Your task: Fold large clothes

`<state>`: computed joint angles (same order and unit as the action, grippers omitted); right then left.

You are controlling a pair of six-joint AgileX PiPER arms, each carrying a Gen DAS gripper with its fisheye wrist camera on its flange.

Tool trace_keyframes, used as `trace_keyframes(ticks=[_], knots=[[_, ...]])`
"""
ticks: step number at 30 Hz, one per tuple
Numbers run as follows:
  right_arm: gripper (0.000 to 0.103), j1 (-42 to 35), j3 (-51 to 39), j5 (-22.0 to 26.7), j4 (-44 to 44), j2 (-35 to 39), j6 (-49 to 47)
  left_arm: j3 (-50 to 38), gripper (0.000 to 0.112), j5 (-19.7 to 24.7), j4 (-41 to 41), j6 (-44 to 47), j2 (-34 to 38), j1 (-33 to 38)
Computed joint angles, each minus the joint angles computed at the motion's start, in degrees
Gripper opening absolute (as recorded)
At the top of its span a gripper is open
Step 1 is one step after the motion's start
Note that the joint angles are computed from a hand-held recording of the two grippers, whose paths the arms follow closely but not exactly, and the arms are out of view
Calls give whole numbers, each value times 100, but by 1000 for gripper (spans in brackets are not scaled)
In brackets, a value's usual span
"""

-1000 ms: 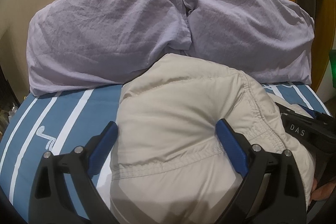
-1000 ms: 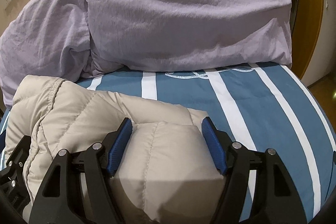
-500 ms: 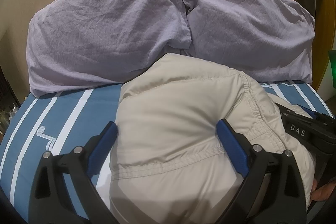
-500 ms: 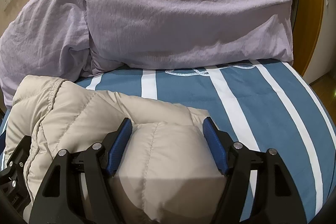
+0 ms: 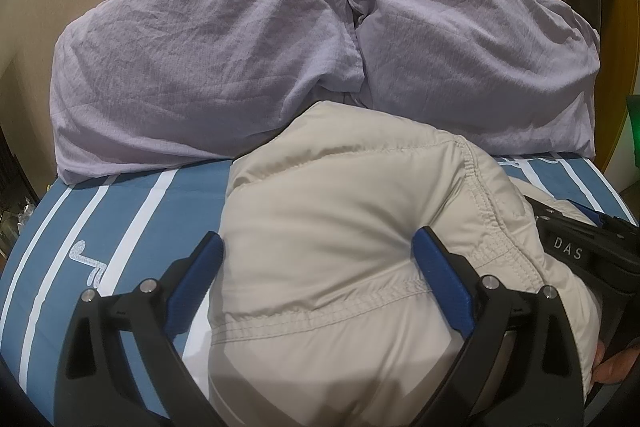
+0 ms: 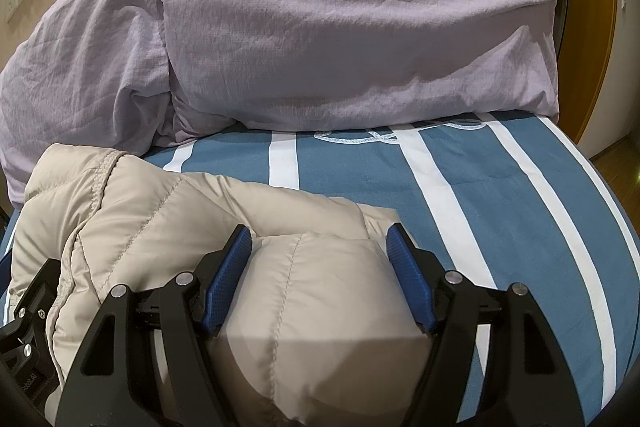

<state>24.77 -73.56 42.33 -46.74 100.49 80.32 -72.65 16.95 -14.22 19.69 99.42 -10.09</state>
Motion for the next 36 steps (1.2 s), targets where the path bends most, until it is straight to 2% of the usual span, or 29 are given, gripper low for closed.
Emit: trace_keyframes(ticks=[36], knots=[[72, -28, 44, -78, -20, -18, 7, -8, 96, -5, 13, -24, 11, -5]])
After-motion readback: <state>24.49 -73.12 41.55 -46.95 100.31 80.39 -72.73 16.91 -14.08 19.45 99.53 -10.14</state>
